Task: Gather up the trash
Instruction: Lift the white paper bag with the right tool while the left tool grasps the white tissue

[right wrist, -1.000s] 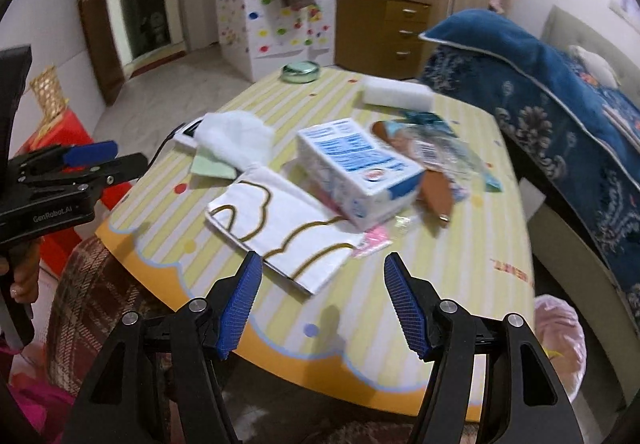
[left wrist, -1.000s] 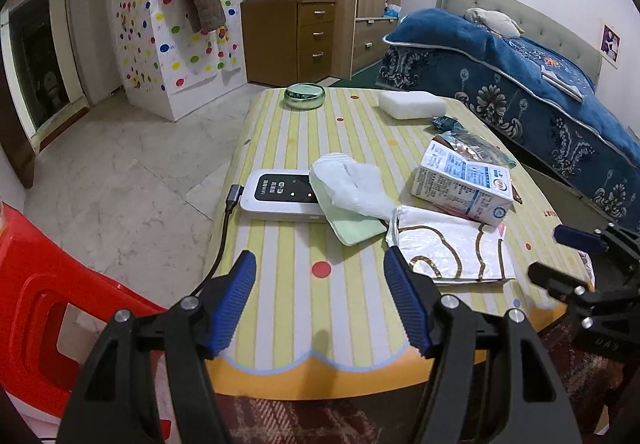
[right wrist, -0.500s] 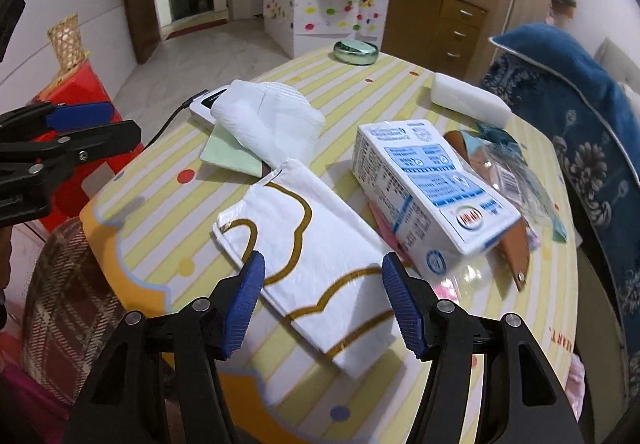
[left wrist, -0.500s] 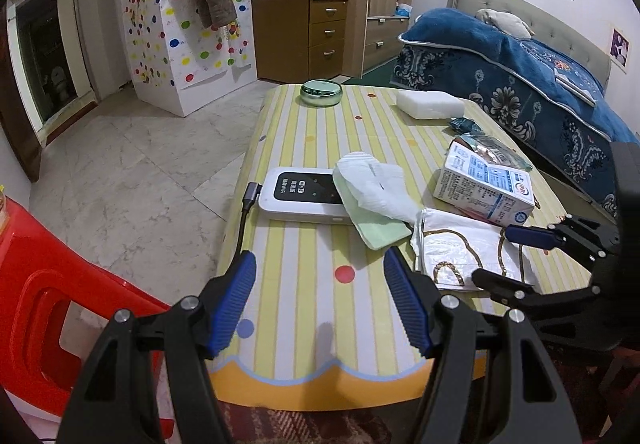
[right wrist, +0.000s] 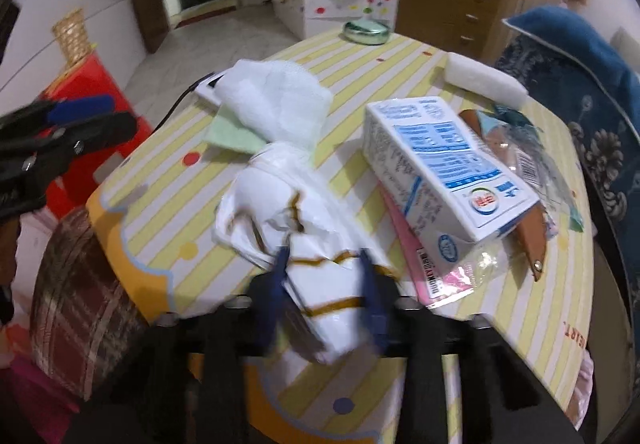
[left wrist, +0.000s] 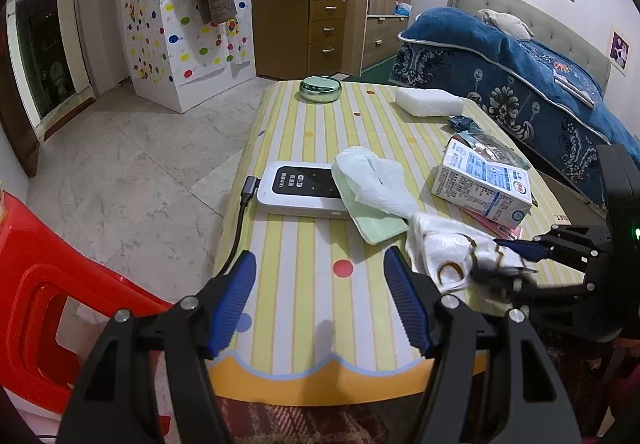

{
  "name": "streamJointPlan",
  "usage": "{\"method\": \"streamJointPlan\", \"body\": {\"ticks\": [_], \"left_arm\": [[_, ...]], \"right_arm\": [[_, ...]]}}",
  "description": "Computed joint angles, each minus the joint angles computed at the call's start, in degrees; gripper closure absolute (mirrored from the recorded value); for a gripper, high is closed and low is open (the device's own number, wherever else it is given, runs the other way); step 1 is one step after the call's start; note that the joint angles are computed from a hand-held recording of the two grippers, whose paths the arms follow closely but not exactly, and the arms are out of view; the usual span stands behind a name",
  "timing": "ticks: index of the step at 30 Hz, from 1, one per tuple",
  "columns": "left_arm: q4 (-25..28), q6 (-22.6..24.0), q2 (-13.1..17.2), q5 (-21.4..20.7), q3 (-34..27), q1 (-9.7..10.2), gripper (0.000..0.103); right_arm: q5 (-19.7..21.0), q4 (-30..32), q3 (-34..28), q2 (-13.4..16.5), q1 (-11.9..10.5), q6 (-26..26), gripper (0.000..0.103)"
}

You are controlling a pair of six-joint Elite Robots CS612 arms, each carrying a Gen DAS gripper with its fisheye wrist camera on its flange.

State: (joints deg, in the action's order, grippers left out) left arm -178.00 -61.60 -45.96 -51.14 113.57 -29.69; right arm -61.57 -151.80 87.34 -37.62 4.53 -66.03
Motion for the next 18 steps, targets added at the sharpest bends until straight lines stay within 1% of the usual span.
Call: {"method": "streamJointPlan", "body": {"ticks": [2, 5, 7, 10, 11, 14, 16, 18], "left_arm": [[0.07, -0.11, -0.15, 0.04, 0.14, -0.13, 0.038], [0.14, -0.12, -0.14, 0.0, 0.11, -0.23, 0.038], [-0.14, 0.3, 0.08, -0.54, -0.24, -0.22, 0.038], [-0.42, 1.18, 0.6, -1.67, -1.03, 0.01, 0.038], [-0.85, 1.67, 0.99, -2.3, -1.51, 0.26, 0.038], [-1.41, 1.72, 1.85, -4.4, -2.63, 1.19, 0.041], [-1.75, 1.44, 2.5, -6.0, -3.43, 1.94, 0.049], [-2.59, 1.05, 3.24, -7.84, -4.24, 2.85, 0.054]], "right_arm": [[0.95, 0.33, 0.13, -0.3, -0.23, 1.71, 0.087], [4.68, -1.72, 1.97, -1.8, -1.33, 4.98, 0.089], [6.22, -5.42, 3.47, -2.71, -2.17, 8.48, 0.089], [5.75, -12.08, 4.76, -3.3, -3.18, 15.15, 0.089], [5.34, -13.04, 4.74, -3.3, -3.35, 16.29, 0.089], [4.52, -14.21, 4.44, -3.22, -3.93, 18.62, 0.089], [4.27, -14.05, 4.19, -3.09, -4.25, 19.21, 0.089], [4.23, -13.87, 4.06, -3.0, -4.65, 19.75, 0.089]]}}
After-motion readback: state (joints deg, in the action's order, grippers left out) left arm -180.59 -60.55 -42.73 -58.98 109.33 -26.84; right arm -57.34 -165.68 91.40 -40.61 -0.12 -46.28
